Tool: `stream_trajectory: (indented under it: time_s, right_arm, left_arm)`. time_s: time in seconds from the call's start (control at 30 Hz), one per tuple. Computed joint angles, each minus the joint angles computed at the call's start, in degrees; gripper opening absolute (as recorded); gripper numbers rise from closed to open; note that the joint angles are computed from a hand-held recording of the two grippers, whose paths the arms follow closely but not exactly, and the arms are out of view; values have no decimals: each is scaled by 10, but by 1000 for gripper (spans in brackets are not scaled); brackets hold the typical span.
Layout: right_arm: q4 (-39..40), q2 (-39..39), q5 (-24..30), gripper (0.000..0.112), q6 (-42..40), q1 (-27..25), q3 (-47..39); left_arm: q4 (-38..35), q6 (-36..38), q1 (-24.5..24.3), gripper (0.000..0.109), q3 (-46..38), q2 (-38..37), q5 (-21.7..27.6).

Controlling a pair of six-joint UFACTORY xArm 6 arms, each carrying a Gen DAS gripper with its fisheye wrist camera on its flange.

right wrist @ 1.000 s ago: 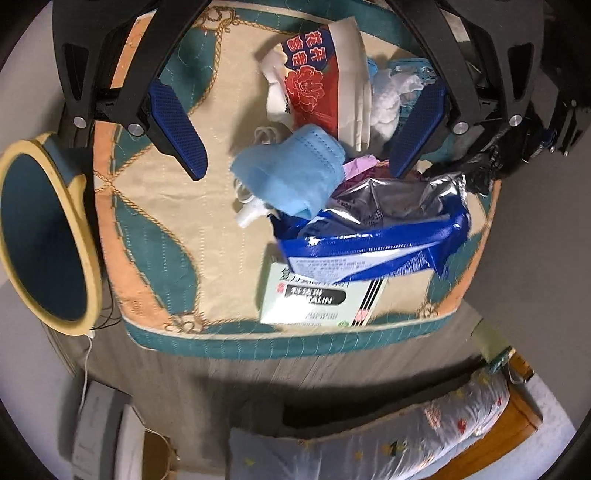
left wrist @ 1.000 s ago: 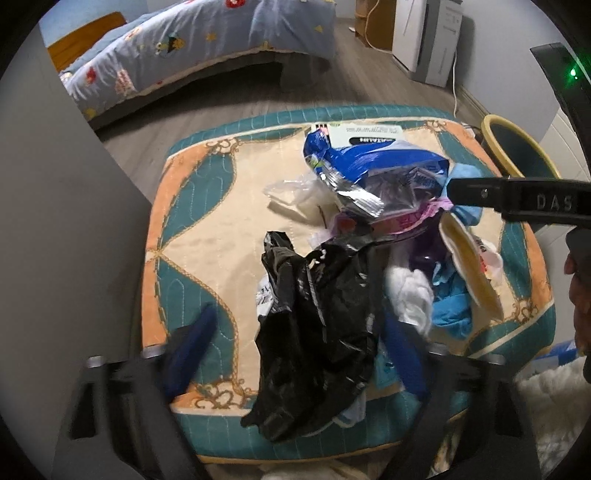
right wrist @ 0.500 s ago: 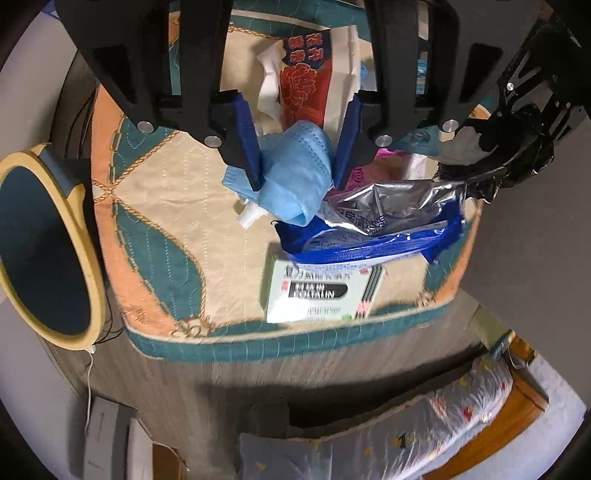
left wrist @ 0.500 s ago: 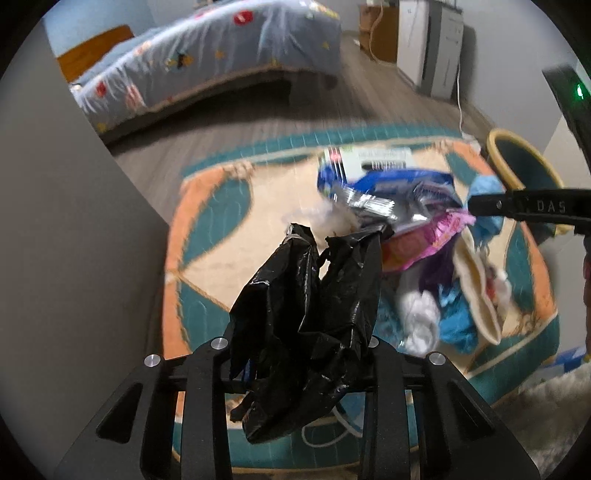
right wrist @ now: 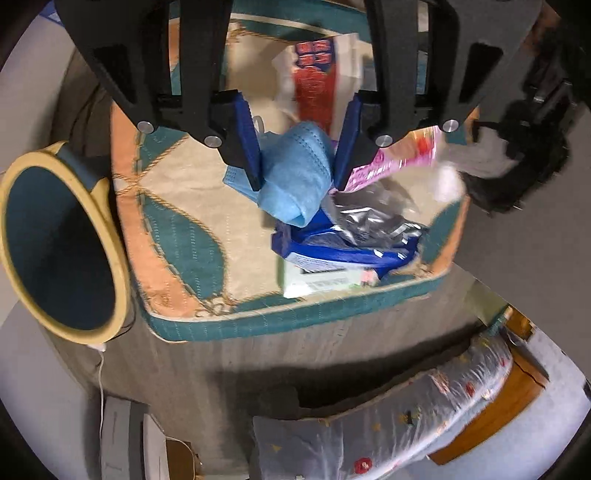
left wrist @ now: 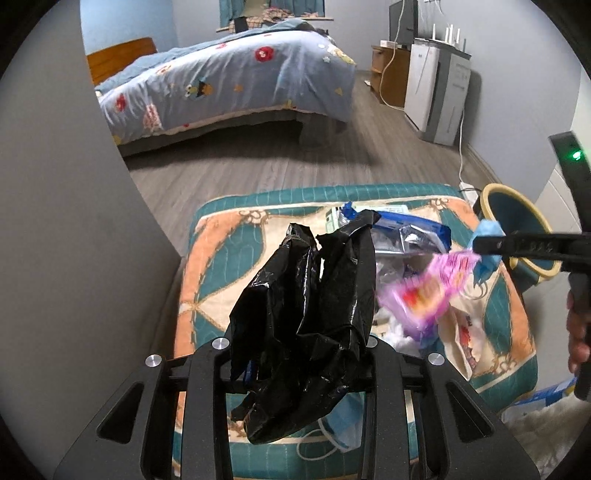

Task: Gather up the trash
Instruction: 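Lift the blue mask with the right tool and carry it over the bucket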

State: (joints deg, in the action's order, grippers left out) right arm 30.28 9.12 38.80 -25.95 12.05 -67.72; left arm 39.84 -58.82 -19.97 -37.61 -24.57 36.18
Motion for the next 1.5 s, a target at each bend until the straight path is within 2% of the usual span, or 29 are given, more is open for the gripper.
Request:
stream_trajectory:
  time_s: [0.07, 0.13, 0.2, 0.3, 0.37, 0.53, 0.57, 0.63, 0.67, 0.73, 0.87, 0.9, 1.0, 1.07, 1.1, 1.17, 1.2, 1.23, 1.27, 1.3, 1.5]
  right_arm:
    - [-25, 13, -3, 41, 14, 2, -2]
    - [-44, 24, -6, 59, 16, 3, -1]
    - [-62, 31, -8, 68, 15, 5, -1]
    - [-41, 30, -8, 76, 13, -3, 1]
    - [-24, 28, -5, 77, 18, -10, 2]
    - [-57, 42, 32, 76, 37, -6, -3]
    - [-59, 46, 38, 72, 34, -4, -4]
    - [-74, 49, 50, 31, 30, 2, -7]
    - [-77, 48, 52, 28, 30, 3, -7]
    - [-64, 43, 52, 10, 24, 1, -9]
    - [-33, 19, 44, 7, 12, -11, -3]
    - [-21, 17, 46, 2, 6, -15, -9]
    - [20, 12, 64, 2, -16, -34, -25]
    - [32, 9, 67, 2, -28, -40, -31]
    - [30, 9, 68, 2, -36, -41, -33]
    - [23, 19, 76, 4, -38, -40, -37]
    - [10, 30, 88, 13, -28, -38, -43]
    - [1, 36, 91, 30, -20, -34, -43]
    - [-10, 41, 91, 40, -12, -30, -43]
    - [-20, 45, 88, 56, -6, -26, -42]
    - [-96, 66, 63, 58, 20, 0, -28]
  left_arm:
    - [-1, 1, -2, 32, -1, 7, -2]
    - [-7, 7, -5, 32, -1, 10, -4]
    - [-8, 9, -7, 32, -4, 12, -1]
    - [-9, 8, -5, 32, -2, 8, -4]
    - [-7, 6, -6, 32, -3, 9, -2]
    - [2, -1, -7, 32, -4, 8, -1]
    - [3, -4, -6, 32, -3, 7, -2]
    - [4, -6, -4, 32, -4, 6, -2]
    - [4, -7, -2, 32, -4, 4, -3]
    - [7, -9, 0, 32, -3, 0, -4]
    - [33, -29, 0, 32, -8, -9, 2]
    - [44, -35, 0, 32, -10, -14, 7]
    - [73, -53, -2, 32, -16, -26, 16]
    - [68, -52, 8, 32, -15, -34, -2]
    - [71, -54, 8, 32, -18, -33, 4]
    - [75, -53, 5, 32, -23, -28, 13]
    - [74, -53, 5, 32, -26, -24, 14]
    - [78, -59, 5, 32, -28, -21, 14]
    - [82, -65, 5, 32, -30, -19, 15]
    - [84, -67, 6, 32, -32, -18, 15]
    - [99, -81, 7, 32, -30, -20, 17]
